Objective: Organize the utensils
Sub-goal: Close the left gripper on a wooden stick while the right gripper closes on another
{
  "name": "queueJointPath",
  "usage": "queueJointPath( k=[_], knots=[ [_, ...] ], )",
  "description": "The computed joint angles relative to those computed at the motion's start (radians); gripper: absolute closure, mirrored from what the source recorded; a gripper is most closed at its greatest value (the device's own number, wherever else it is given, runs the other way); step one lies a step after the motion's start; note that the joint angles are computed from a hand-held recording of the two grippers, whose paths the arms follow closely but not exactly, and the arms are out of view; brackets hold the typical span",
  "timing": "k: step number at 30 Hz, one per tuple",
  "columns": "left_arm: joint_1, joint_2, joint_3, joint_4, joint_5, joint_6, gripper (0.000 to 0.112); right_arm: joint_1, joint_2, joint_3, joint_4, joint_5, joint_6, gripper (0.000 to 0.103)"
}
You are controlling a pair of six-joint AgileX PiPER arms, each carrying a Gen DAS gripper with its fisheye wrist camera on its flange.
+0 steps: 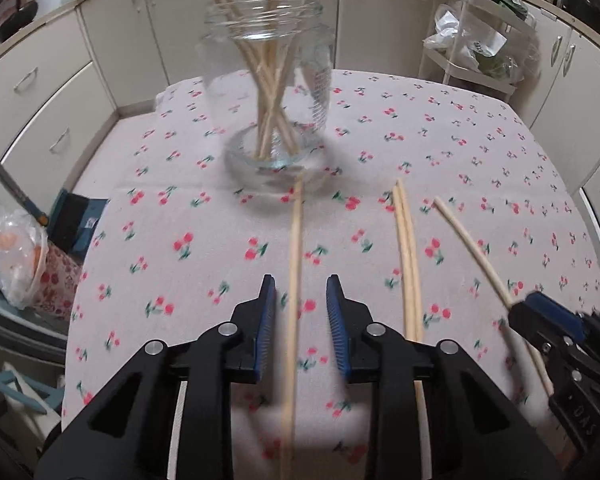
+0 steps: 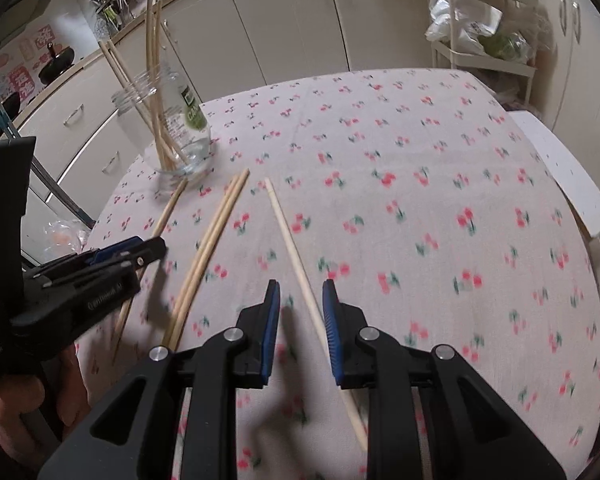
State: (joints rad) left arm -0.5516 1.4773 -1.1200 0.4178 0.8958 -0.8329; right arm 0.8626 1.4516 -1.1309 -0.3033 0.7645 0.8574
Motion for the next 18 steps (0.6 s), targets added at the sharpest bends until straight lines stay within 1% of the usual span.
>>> queueJointPath(
  k=[2, 6, 7, 8, 9, 10, 11, 12, 16, 18],
  knots=[
    [0.015, 0.03, -0.031, -0.011, -0.004, 0.022, 0.087, -0.013, 0.051, -0.057, 0.017, 0.018, -0.07, 0.081],
    [0.042, 0.092, -0.102, -0.013, 0.017, 0.032, 0.079, -0.032, 0.146, -0.152, 0.044, 0.054, -0.189, 0.081],
    [0.049, 0.105, -0.117, -0.012, 0.02, 0.036, 0.079, -0.036, 0.162, -0.17, 0.041, 0.059, -0.209, 0.081],
    [0.061, 0.11, -0.122, -0.024, 0.015, 0.051, 0.079, -0.043, 0.17, -0.179, 0.046, 0.06, -0.227, 0.086],
    [0.075, 0.117, -0.126, -0.039, 0.005, 0.067, 0.081, -0.052, 0.174, -0.183, 0.06, 0.059, -0.247, 0.095],
    [0.08, 0.119, -0.127, -0.028, 0.0, 0.062, 0.087, -0.058, 0.173, -0.179, 0.069, 0.052, -0.258, 0.096],
    [0.084, 0.119, -0.126, -0.024, -0.001, 0.066, 0.102, -0.063, 0.169, -0.174, 0.079, 0.048, -0.271, 0.097],
    [0.101, 0.114, -0.121, -0.06, -0.017, 0.103, 0.107, -0.068, 0.16, -0.163, 0.094, 0.042, -0.28, 0.097],
    [0.153, 0.081, -0.092, -0.157, -0.049, 0.209, 0.107, -0.097, 0.139, -0.14, 0.164, 0.028, -0.323, 0.097],
    [0.178, 0.073, -0.088, -0.205, -0.052, 0.275, 0.107, -0.106, 0.148, -0.156, 0.187, 0.042, -0.343, 0.097]
  ],
)
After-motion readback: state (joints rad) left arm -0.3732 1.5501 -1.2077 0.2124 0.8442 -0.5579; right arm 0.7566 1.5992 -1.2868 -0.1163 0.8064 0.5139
